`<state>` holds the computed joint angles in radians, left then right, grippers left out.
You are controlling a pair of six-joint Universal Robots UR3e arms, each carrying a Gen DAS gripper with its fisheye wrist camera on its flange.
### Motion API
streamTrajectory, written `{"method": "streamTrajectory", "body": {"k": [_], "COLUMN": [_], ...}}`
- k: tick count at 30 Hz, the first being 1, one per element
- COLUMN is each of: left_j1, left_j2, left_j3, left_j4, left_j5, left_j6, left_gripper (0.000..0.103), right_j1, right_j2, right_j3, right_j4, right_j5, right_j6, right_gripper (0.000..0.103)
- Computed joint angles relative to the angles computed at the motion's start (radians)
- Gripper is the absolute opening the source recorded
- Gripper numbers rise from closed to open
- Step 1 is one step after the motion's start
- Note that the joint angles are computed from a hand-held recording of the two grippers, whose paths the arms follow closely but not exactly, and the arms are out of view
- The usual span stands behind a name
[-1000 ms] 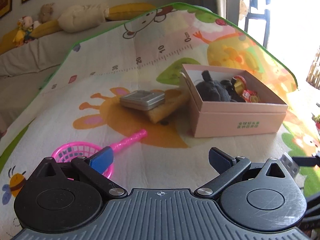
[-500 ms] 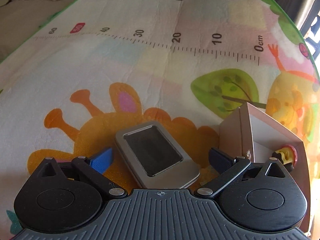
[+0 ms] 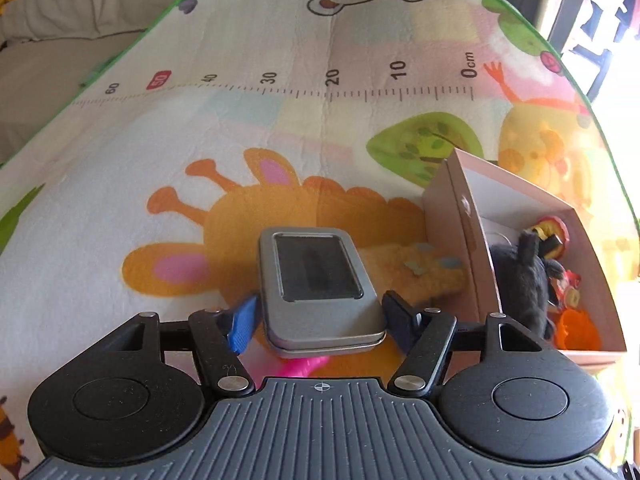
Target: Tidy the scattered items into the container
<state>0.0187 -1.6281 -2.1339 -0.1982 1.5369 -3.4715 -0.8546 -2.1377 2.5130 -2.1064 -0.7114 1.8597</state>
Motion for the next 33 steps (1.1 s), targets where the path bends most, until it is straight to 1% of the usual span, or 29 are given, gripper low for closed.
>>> {"method": "streamTrajectory", "body": {"k": [2,4,5,7,9,10,12,13,14,16,18,19,20,22,24,25,26,27,29,31,33], "left_j1": [-0.033,-0.058,-0.055,-0.023,0.010,0.027,0.035,0.019,-0.018,-0.113,-0.200,-0.228,-0.244,-0.253,-0.280,-0.291,-0.295,-0.298,-0.318,-0.371,-0.416], "left_j2": [0.078,0.117,0.130,0.140,0.147,0.160,0.180,0.180,0.164,0.098,0.010,-0.029,-0.058,-0.093,-0.132,-0.151,-0.154,-0.144,-0.109,-0.081,-0.055], "left_j3": [-0.108,-0.166,-0.181,-0.186,-0.180,-0.183,-0.193,-0.196,-0.193,-0.168,-0.127,-0.115,-0.109,-0.103,-0.090,-0.090,-0.093,-0.095,-0.110,-0.146,-0.176], "left_j4": [0.055,0.081,0.080,0.079,0.078,0.067,0.053,0.056,0.072,0.108,0.146,0.176,0.200,0.222,0.247,0.276,0.292,0.284,0.254,0.261,0.266], "left_j5": [-0.003,-0.001,-0.015,-0.050,-0.081,-0.116,-0.174,-0.173,-0.137,-0.016,0.126,0.172,0.191,0.178,0.207,0.219,0.213,0.202,0.177,0.163,0.145], "left_j6": [0.010,-0.002,-0.017,-0.039,-0.045,-0.032,0.026,0.061,0.092,0.140,0.169,0.186,0.205,0.241,0.267,0.279,0.288,0.294,0.317,0.372,0.403], "left_gripper": [0.071,0.070,0.065,0.054,0.054,0.054,0.061,0.073,0.086,0.096,0.095,0.095,0.095,0.095,0.088,0.084,0.074,0.069,0.068,0.069,0.069], "right_j1": [0.001,0.006,0.007,-0.015,-0.034,-0.035,-0.036,-0.035,-0.035,-0.027,-0.023,-0.022,-0.020,-0.024,-0.030,-0.031,-0.031,-0.032,-0.051,-0.087,-0.138], "right_j2": [-0.011,-0.035,-0.051,-0.093,-0.105,-0.096,-0.088,-0.087,-0.085,-0.071,-0.067,-0.062,-0.054,-0.059,-0.061,-0.062,-0.064,-0.064,-0.080,-0.110,-0.118], "right_j3": [0.004,0.016,0.026,0.030,0.019,0.014,0.014,0.014,0.013,0.008,0.009,0.006,0.001,0.002,0.001,0.000,0.001,-0.001,-0.014,-0.022,-0.044], "right_j4": [0.002,-0.015,-0.022,0.034,0.088,0.093,0.084,0.082,0.083,0.073,0.065,0.068,0.070,0.080,0.084,0.084,0.080,0.082,0.141,0.210,0.295], "right_j5": [-0.007,-0.021,-0.027,-0.024,-0.019,-0.020,-0.019,-0.019,-0.019,-0.024,-0.026,-0.026,-0.026,-0.023,-0.022,-0.023,-0.026,-0.029,-0.032,-0.031,-0.029], "right_j6": [-0.009,-0.006,-0.005,-0.043,-0.076,-0.075,-0.065,-0.063,-0.061,-0.051,-0.046,-0.048,-0.049,-0.054,-0.051,-0.046,-0.042,-0.046,-0.101,-0.166,-0.232], "right_gripper": [0.092,0.092,0.092,0.092,0.092,0.092,0.092,0.092,0.092,0.096,0.097,0.098,0.099,0.099,0.099,0.099,0.099,0.099,0.099,0.099,0.100]}}
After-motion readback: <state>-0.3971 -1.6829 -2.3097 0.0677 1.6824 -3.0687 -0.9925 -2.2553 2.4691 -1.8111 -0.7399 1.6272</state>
